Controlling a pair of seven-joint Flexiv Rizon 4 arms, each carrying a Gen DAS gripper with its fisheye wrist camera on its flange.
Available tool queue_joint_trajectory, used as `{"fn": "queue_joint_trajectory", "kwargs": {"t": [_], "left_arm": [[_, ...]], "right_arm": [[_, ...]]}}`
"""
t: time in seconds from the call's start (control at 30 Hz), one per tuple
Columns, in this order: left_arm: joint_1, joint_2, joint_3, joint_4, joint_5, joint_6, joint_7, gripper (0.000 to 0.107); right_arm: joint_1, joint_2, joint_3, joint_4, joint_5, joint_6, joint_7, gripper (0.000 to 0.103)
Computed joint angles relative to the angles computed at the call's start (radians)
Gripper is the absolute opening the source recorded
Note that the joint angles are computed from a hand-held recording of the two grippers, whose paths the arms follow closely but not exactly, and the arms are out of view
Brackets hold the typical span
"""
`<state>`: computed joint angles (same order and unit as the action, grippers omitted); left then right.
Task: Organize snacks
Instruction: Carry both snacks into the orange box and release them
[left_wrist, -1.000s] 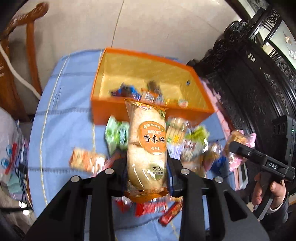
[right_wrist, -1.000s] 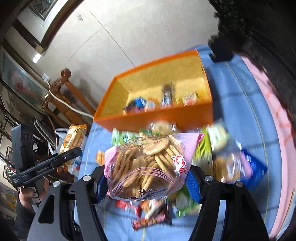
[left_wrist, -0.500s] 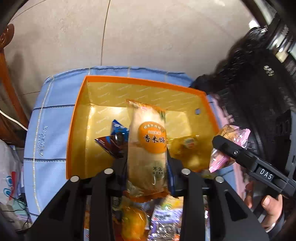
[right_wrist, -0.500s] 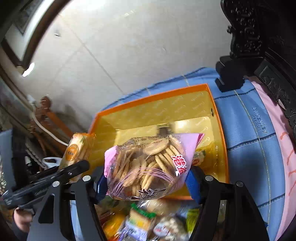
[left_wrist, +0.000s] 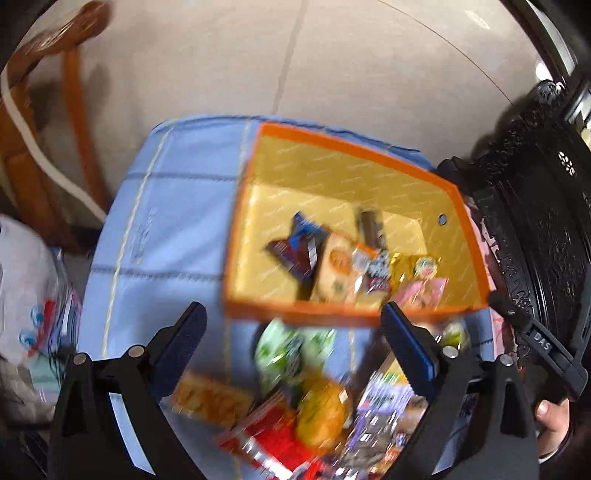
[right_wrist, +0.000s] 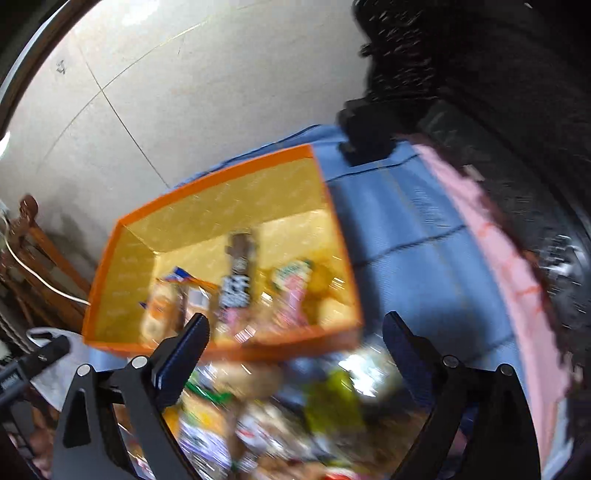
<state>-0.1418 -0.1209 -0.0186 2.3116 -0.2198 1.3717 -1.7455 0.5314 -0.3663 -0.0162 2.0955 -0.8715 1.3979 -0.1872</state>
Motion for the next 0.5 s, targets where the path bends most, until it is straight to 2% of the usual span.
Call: {"fn": "queue_joint_trajectory", "kwargs": {"t": [0.03, 0.13, 0.2, 0.3, 0.33, 0.4, 0.5], "left_arm": [[0.005, 0.016, -0.002, 0.029, -0.022, 0.004, 0.013, 0.093], [0.009, 0.067, 0.006, 0.117, -0.067, 0.001, 0.036, 0.093], [0.007, 0.094, 0.01, 0.169, -0.098, 0.006, 0.051, 0.093], [-0.009, 0.116, 0.007, 0.24, -0.21, -0.005, 0.116, 0.093], [-0.018, 0.119, 0.004, 0.259, -0.241, -0.017, 0.128, 0.093], [-0.043, 0.119, -0.008, 0.291, -0.335, -0.027, 0.187, 0.093], [-0.067, 0.109, -0.018, 0.317, -0.391, -0.047, 0.21, 0.093]], "right_arm": [[0.007, 0.026, -0.01, 0.036, -0.027, -0.003, 0.01, 0.098], [-0.012, 0.075, 0.031, 0.103, -0.029, -0.03, 0.003, 0.098], [-0.025, 0.107, 0.042, 0.158, -0.056, -0.003, 0.041, 0.098], [-0.03, 0.145, 0.002, 0.216, -0.228, 0.046, 0.207, 0.099], [-0.04, 0.157, 0.011, 0.232, -0.248, 0.042, 0.23, 0.099], [-0.074, 0.161, 0.078, 0.252, -0.158, 0.033, 0.163, 0.099], [-0.107, 0.16, 0.221, 0.259, 0.154, -0.054, -0.029, 0.099]]}}
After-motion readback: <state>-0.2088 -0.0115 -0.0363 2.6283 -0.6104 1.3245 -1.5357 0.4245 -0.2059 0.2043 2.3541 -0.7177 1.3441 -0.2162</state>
